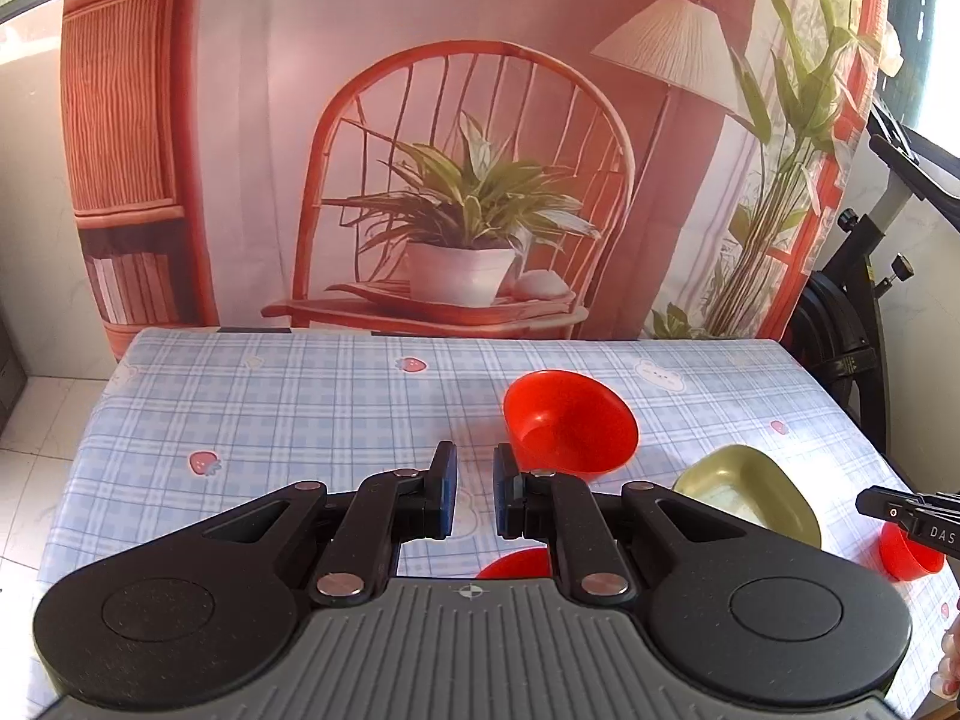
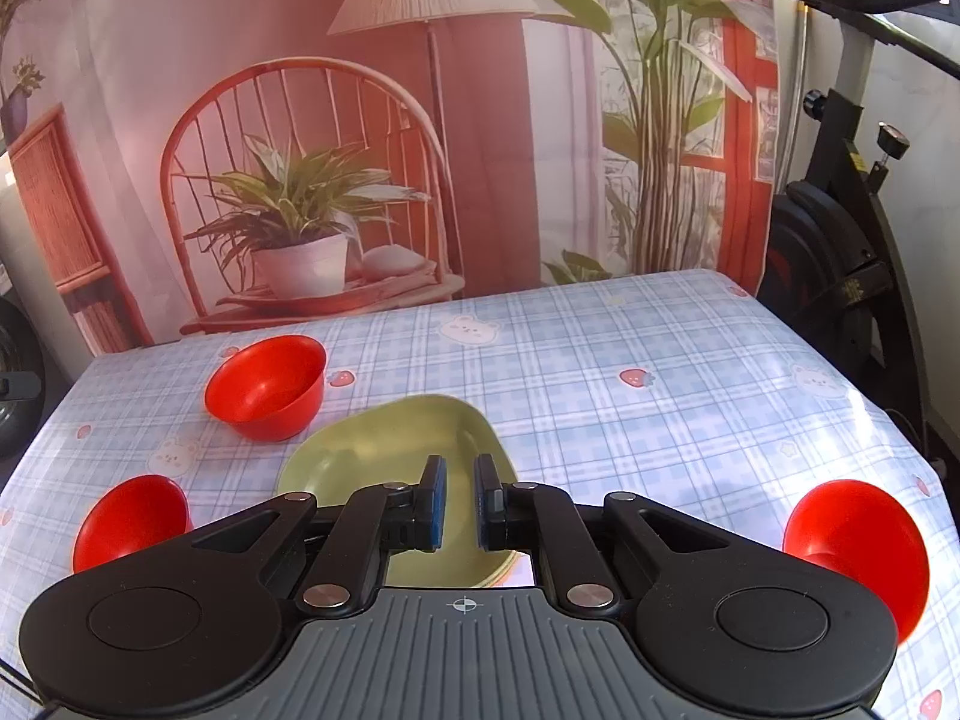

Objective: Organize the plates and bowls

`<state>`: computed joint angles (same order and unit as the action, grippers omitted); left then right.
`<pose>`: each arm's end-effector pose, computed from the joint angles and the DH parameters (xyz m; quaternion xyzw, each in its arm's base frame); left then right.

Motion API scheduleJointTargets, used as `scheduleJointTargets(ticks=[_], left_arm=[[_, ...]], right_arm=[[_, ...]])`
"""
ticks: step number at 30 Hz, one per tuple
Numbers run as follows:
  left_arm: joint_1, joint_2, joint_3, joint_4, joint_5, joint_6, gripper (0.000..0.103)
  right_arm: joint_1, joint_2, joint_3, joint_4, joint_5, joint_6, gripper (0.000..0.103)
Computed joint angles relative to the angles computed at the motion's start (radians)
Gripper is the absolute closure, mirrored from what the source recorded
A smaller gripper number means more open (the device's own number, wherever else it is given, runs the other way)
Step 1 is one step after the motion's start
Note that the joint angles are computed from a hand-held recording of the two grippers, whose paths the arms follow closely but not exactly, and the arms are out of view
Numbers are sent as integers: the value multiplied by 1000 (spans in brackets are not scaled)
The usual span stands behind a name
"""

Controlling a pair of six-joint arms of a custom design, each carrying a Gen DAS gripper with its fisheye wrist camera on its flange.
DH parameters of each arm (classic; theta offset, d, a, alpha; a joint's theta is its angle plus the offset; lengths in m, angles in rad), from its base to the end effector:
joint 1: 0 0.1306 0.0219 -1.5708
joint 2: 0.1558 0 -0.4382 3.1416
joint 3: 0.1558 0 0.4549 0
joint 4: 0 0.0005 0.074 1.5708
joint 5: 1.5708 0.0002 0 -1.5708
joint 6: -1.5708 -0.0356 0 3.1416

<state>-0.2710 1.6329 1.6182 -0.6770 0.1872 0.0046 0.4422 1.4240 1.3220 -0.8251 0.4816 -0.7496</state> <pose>0.6295 -0.1823 0.4821 0.1591 0.8877 -0.1420 0.4080 0.4967 0.2164 0.4379 0.2156 0.8989 -0.0148 0.3812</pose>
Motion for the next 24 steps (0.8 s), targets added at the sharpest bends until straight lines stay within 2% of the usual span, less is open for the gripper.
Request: scheduleJointTargets(ticks=[12, 17, 20, 24], left_arm=[[34, 15, 20, -24, 30, -28, 90], [23, 57, 75, -27, 55, -53, 90], [11, 93, 114, -26, 67, -68, 89], [-8, 160, 174, -32, 77, -61, 88]], right_arm=[[12, 26, 31, 15, -26, 19, 94], [0, 52, 53, 27, -39, 27, 93], [-13, 84, 78, 42, -50, 42, 87], [-36, 147, 121, 79, -92, 57, 86]])
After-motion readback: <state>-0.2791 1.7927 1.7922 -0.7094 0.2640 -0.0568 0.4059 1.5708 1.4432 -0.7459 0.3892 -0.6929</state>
